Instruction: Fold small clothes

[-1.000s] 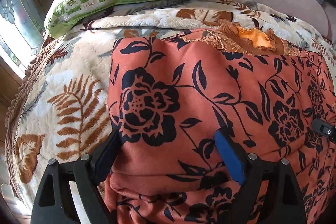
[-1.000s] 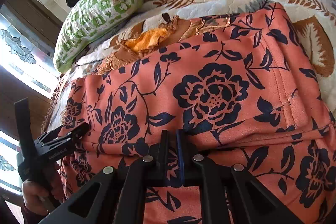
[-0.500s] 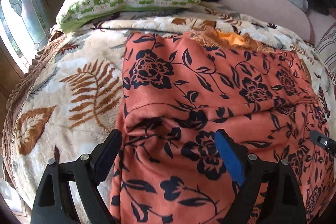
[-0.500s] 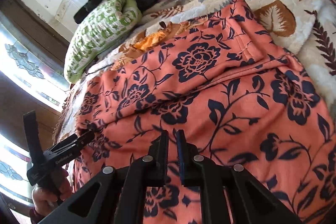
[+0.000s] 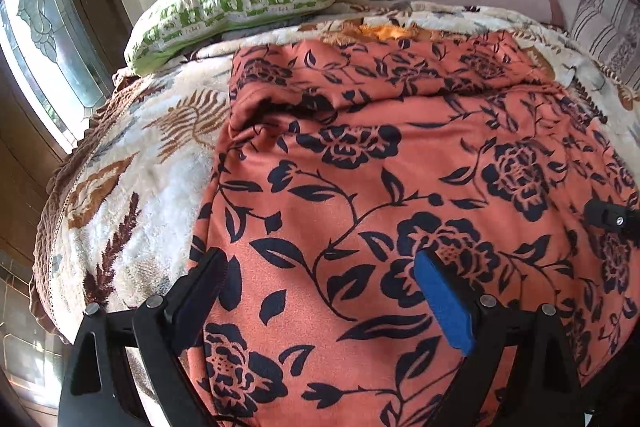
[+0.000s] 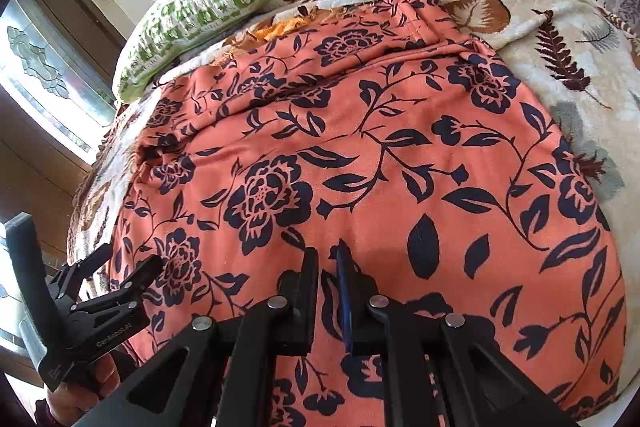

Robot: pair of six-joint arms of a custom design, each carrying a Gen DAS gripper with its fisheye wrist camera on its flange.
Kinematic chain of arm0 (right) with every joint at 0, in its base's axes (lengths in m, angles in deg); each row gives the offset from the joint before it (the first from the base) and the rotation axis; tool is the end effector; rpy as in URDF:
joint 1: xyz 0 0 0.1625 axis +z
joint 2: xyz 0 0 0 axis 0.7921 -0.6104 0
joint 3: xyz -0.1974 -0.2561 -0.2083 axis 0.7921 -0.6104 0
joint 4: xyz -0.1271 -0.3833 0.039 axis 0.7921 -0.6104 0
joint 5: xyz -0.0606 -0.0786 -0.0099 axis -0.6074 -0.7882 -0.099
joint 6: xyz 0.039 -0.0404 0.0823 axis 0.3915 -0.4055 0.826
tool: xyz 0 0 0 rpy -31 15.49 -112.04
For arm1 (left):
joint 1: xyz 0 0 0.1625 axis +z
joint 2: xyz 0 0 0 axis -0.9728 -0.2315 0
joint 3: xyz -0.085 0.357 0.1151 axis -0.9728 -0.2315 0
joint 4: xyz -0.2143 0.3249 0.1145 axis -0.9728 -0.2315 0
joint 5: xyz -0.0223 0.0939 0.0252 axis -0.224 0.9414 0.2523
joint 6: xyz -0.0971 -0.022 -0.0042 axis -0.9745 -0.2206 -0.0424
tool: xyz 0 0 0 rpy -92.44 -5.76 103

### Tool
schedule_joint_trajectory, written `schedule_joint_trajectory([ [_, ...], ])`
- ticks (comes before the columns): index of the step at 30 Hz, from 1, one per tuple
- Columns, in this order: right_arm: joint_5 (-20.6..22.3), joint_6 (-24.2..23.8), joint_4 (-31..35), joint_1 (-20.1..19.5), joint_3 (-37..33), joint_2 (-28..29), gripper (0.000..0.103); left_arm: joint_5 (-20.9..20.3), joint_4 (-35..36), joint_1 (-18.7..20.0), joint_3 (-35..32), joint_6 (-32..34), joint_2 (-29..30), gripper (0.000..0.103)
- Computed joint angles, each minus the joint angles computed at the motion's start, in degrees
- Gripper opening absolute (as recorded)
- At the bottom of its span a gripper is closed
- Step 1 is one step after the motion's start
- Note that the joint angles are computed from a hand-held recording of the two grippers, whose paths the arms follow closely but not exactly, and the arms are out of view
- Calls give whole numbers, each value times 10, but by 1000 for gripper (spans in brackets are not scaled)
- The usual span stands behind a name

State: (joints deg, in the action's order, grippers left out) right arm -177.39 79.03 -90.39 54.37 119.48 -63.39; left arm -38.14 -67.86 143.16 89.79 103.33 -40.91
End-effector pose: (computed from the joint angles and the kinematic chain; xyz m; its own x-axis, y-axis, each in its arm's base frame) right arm 0.2811 -0.6511 0.0367 -0.9147 0.0972 0.3922 -0.1395 0.8349 -0.5324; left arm -0.0662 -0.6773 0.2908 -0.5828 0.1722 -0.7941 0.5958 0.7551 -0.2736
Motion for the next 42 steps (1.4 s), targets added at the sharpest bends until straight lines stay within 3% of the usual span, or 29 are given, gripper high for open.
schedule_joint_trajectory([
  [8,3,-26,-87,19,55,-28,12,-19,-54,-44,53,-4,-68,94],
  [18,-15,-74,-158,42,76,-35,13,9,-77,-64,68,2,-78,94],
  [20,-21,-82,-167,46,75,-34,18,10,-72,-64,67,-4,-78,94],
  [21,-24,-87,-171,49,73,-33,26,11,-72,-65,67,-4,-77,95],
  [23,-27,-98,-180,55,71,-30,57,11,-75,-65,67,0,-77,94],
  [24,-30,-104,-193,58,70,-28,82,12,-77,-64,67,1,-77,95],
  [26,-37,-133,-241,68,68,-18,83,12,-79,-64,68,1,-76,95],
  [32,-56,-175,-260,87,44,-1,83,16,-82,-62,66,3,-73,95],
  [42,-58,-156,-251,79,47,-9,83,12,-68,-51,54,-7,-70,95],
])
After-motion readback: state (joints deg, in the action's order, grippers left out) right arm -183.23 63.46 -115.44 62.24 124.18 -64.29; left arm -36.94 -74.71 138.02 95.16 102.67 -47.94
